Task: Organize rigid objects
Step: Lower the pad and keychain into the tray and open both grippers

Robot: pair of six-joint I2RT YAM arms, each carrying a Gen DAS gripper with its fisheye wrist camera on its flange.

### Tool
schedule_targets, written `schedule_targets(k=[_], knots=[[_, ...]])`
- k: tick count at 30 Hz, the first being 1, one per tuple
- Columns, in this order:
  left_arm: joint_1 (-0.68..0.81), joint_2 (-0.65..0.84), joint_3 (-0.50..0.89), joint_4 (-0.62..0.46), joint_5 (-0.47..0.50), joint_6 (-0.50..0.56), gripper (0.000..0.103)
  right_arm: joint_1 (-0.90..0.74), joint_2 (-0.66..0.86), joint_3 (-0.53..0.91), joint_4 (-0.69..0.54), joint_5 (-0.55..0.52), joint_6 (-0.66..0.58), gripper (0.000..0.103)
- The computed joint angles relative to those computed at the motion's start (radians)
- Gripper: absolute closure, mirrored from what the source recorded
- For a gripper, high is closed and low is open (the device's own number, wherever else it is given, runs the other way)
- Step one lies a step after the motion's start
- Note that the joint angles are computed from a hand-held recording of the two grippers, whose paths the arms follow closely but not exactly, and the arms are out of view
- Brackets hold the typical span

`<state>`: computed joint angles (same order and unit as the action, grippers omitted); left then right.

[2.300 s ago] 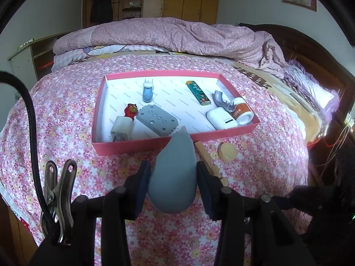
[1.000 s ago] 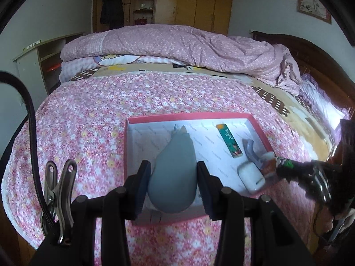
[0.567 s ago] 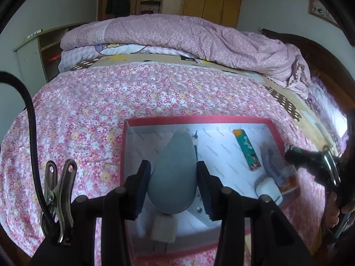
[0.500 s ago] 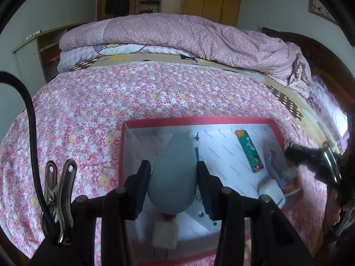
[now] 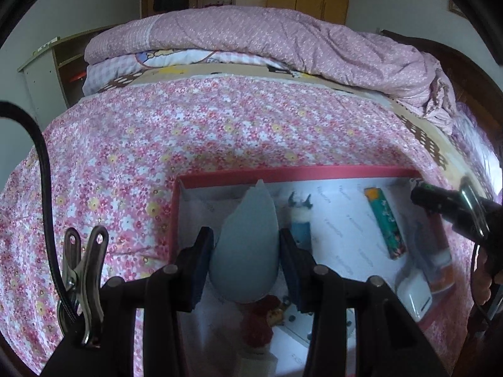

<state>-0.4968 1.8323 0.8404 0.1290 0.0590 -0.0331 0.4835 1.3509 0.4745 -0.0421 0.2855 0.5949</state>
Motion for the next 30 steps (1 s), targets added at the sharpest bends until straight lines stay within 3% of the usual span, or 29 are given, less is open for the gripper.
schedule_targets(k=[8,13,30], knots=[[-0.006,0.018,0.020,-0.010,-0.007,-0.009,0.048,-0.015,-0.014,-0.039,0.058,0.008,-0.010,0.078],[-0.013,-0.023,-0.013,0.002,-0.018,-0.004,0.047,-0.004,-0.060,-0.056,0.060,0.031,0.003,0.071],[-0.023,-0.144,-0.090,-0.032,-0.022,-0.026,0.047,0.120,-0.154,-0.057,-0.036,0.106,0.063,0.070]])
